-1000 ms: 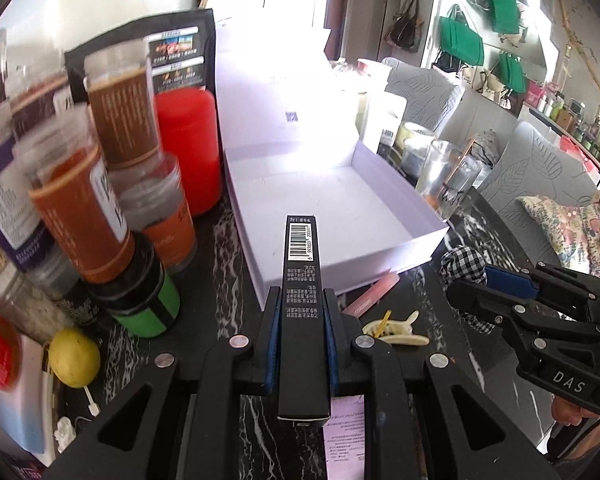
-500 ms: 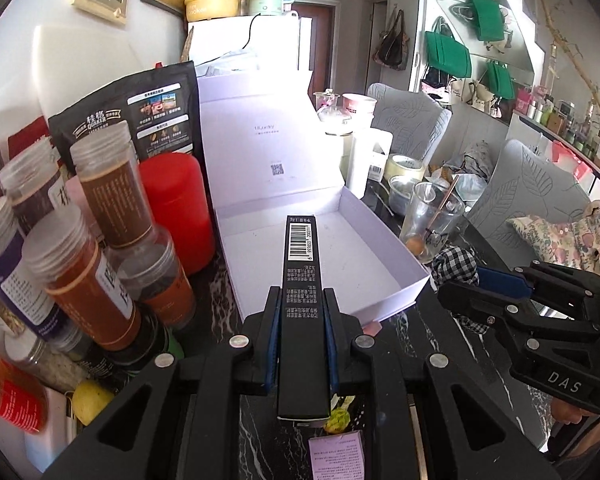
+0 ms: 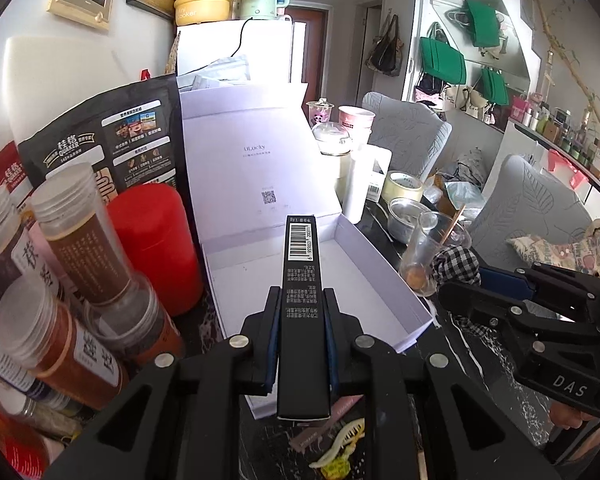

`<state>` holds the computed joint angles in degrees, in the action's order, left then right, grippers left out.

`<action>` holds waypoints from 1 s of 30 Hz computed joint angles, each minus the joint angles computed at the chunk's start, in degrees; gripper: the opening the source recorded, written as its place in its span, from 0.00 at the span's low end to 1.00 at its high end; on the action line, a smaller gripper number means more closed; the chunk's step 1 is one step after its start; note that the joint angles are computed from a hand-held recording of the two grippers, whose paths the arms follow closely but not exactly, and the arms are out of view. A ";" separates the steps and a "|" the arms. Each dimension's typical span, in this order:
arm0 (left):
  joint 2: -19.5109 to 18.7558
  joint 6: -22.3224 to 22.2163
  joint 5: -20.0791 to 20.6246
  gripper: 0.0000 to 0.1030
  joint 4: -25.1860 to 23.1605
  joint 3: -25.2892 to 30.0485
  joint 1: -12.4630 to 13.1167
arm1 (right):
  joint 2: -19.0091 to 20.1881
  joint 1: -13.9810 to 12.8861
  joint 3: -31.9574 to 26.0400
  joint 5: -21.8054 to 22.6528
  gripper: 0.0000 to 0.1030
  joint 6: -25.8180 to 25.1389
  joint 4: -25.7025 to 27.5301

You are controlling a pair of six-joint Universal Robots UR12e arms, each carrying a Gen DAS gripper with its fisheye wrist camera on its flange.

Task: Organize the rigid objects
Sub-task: 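Carry the black tube and checkered scrunchie over the open white box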

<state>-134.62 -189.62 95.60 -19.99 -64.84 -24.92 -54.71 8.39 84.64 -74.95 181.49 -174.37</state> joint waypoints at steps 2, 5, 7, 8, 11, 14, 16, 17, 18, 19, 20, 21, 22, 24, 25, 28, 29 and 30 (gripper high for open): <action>-0.56 -0.03 -0.09 0.18 -0.28 0.96 0.22 | 0.70 -0.02 -1.22 -0.15 0.27 0.06 0.26; -1.73 -0.15 0.24 0.18 -1.09 3.00 0.46 | 1.77 -0.06 -3.16 -0.15 0.27 0.37 0.89; -2.56 -0.30 -0.12 0.18 -1.81 4.52 0.72 | 2.36 -0.08 -4.24 -0.06 0.27 0.53 1.24; -3.05 -0.18 -0.19 0.18 -2.29 5.43 0.82 | 2.73 -0.15 -4.90 0.07 0.27 0.61 1.52; -4.41 0.65 1.33 0.18 -3.30 7.87 0.81 | 3.93 -0.27 -7.06 0.02 0.27 0.73 2.24; -5.45 0.10 0.53 0.18 -4.11 9.73 1.18 | 4.94 -0.42 -8.80 0.15 0.27 0.84 2.82; -6.42 0.09 2.09 0.18 -4.82 11.46 1.14 | 5.90 -0.52 -10.46 0.34 0.27 0.83 3.66; -6.99 0.16 3.06 0.18 -5.08 12.44 1.09 | 6.33 -0.53 -11.17 0.43 0.27 0.77 4.03; -7.33 0.23 3.23 0.18 -5.28 13.06 1.14 | 6.74 -0.53 -11.84 0.40 0.27 0.82 4.42; -7.87 0.30 2.95 0.18 -5.58 13.98 1.26 | 7.14 -0.52 -12.54 0.23 0.27 0.86 4.85; -8.29 0.27 2.79 0.18 -6.00 14.74 1.34 | 7.59 -0.49 -13.30 0.01 0.27 0.84 5.28; -8.79 0.36 2.94 0.18 -6.54 15.62 1.38 | 8.07 -0.48 -14.10 -0.08 0.27 0.80 5.70; -9.20 0.49 3.25 0.18 -7.03 16.34 1.39 | 8.42 -0.49 -14.72 -0.12 0.27 0.87 6.05; -10.18 0.73 3.60 0.18 -8.01 18.05 1.49 | 9.21 -0.52 -16.13 -0.24 0.27 0.93 6.74; -10.57 0.77 3.42 0.18 -8.38 18.71 1.59 | 9.54 -0.52 -16.71 -0.28 0.27 0.99 7.04; -11.81 0.13 2.85 0.18 -9.59 20.70 1.95 | 10.67 -0.52 -18.59 -0.77 0.27 1.40 8.22; -12.21 -0.37 2.67 0.18 -10.22 21.25 2.07 | 10.96 -0.51 -19.07 -1.02 0.27 1.59 8.62; -12.46 -0.63 2.65 0.18 -10.92 21.68 2.15 | 11.34 -0.49 -19.66 -1.24 0.27 1.75 9.09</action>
